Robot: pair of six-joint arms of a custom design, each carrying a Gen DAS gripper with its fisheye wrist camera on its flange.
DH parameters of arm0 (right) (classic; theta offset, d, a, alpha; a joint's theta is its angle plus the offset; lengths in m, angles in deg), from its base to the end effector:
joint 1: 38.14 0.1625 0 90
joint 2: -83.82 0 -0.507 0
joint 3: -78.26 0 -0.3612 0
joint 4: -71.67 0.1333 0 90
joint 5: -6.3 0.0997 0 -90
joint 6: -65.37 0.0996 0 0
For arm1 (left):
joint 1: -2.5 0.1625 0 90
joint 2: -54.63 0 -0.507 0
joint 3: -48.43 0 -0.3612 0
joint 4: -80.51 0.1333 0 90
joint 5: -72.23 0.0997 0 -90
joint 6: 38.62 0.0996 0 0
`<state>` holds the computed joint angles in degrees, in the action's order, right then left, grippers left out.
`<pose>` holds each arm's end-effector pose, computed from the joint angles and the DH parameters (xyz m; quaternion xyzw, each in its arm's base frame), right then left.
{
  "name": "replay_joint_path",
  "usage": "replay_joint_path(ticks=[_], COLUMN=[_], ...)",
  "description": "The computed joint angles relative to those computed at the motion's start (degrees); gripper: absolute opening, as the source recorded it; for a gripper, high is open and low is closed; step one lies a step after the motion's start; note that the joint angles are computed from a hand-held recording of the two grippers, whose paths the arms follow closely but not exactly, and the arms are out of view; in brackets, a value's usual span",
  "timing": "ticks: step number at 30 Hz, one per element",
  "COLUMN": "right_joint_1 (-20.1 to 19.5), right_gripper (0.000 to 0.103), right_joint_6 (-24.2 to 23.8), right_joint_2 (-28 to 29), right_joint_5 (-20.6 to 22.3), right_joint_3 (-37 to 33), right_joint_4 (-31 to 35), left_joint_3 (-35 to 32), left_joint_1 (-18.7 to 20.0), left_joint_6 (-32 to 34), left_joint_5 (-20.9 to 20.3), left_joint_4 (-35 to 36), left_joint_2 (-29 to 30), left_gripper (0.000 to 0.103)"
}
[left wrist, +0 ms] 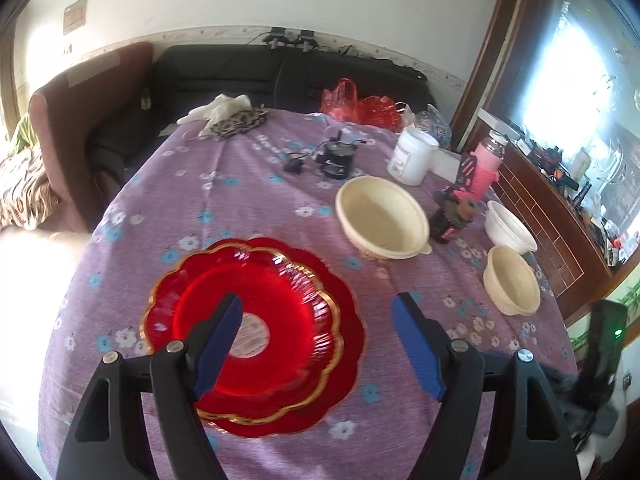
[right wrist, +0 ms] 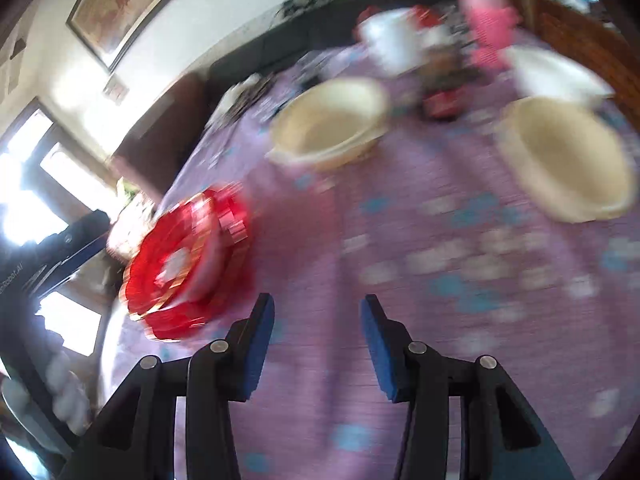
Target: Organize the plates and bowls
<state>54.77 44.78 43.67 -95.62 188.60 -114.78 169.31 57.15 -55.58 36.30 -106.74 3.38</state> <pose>0.1452 -0.6359 0.1063 0.1742 -0.9531 0.2077 0.1346 -0.1486 -0.5793 0.2137 0.0311 0.8712 -0.3854 0.3025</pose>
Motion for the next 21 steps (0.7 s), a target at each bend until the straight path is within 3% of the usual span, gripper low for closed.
replay_joint_path(ticks=[4,10,21], right_joint_1=[-4.3,-8.5,-12.2], right_gripper=[0.048,0.048,0.048], right_joint_6=[1.5,4.1,12.1], right_joint_2=[-4.5,-7.6,-5.4], right_joint_5=[-1.5,-2.6,-0.4], right_joint_3=[0.5,-2.7,-14.4], right_joint_4=[-2.7,-2.1,9.5], left_joint_3=[-3.5,-11.4,-21.9], left_joint_1=[-0.3,1.0,2.4], left_joint_6=[0.1,-1.5,-1.4], left_joint_5=[-0.7,-5.8,-11.9], left_joint_4=[2.9,10.8,18.5], left_joint_2=[2.6,7.3,15.3], left_gripper=[0.077,0.077,0.077])
